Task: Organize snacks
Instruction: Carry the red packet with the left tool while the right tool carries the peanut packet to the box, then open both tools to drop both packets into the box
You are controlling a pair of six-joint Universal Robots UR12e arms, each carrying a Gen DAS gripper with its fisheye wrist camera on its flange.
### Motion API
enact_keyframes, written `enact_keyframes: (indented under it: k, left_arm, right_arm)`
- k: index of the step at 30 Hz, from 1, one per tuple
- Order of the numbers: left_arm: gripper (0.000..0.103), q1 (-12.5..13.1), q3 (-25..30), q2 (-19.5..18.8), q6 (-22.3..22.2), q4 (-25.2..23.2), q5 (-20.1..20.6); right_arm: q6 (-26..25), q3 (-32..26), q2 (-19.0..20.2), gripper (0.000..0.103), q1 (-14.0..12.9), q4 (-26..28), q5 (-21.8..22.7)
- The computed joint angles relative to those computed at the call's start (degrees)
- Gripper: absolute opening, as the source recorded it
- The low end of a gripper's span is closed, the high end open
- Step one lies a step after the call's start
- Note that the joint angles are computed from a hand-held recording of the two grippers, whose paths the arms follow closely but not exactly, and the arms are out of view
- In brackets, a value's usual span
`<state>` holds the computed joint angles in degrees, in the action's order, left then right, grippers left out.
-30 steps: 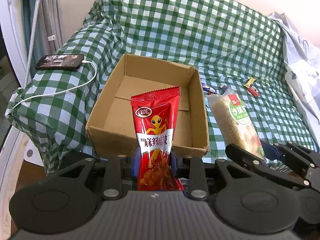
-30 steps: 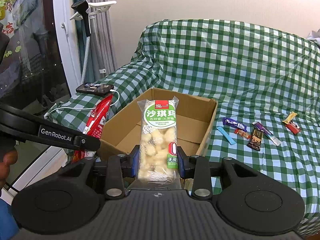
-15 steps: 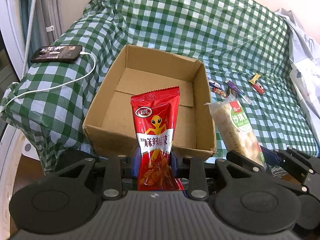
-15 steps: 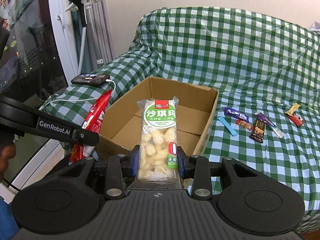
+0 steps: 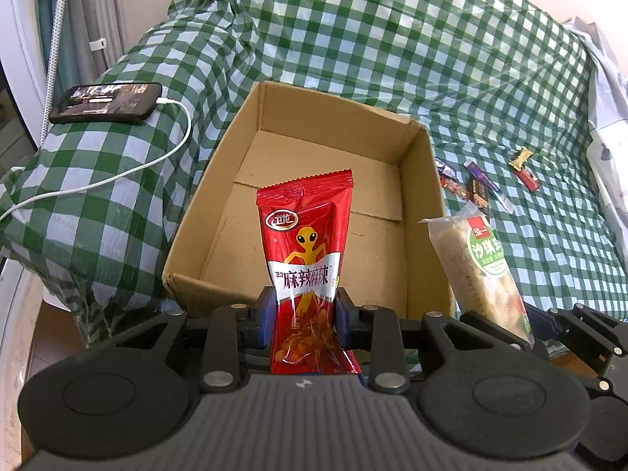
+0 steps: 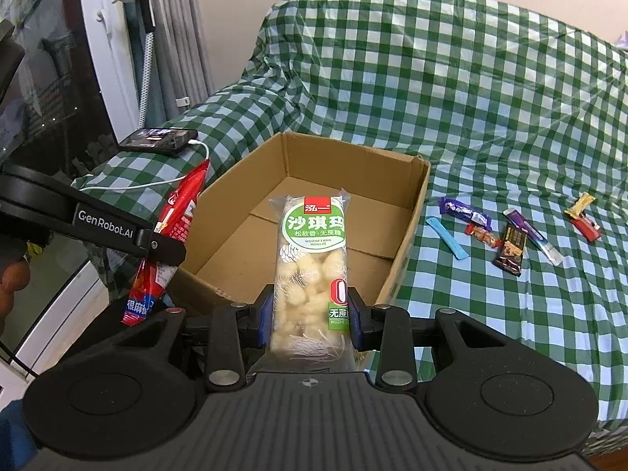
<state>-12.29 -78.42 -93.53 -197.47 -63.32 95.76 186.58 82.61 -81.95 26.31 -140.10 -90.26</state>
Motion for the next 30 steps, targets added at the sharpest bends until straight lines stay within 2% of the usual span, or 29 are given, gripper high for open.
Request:
enact_keyframes:
  k: [11,27,29,30]
  left_arm:
    - [0.034,1.4,4.7,-4.9,1.5,-2.9,-0.9]
    - [0.034,2.7,10.3,-11.3,3.8,-7.6,0.0]
    - [0.035,2.8,10.6,-11.8,4.4,-7.8,0.0]
    - [0.041,2.9,10.6,-11.9,4.8,-7.8,-0.1]
  right_arm:
    - [2.9,-5.4,4.9,0.038,-1.1,4.3,1.9]
    - [3.0,-11.6,11.3,0.038,-2.1,6.8,4.5]
    - [3.1,-11.9,11.7,0.039,-2.3,7.1,4.9]
    - [3.1,-12.1,12.0,0.040,-2.2,7.2,4.8]
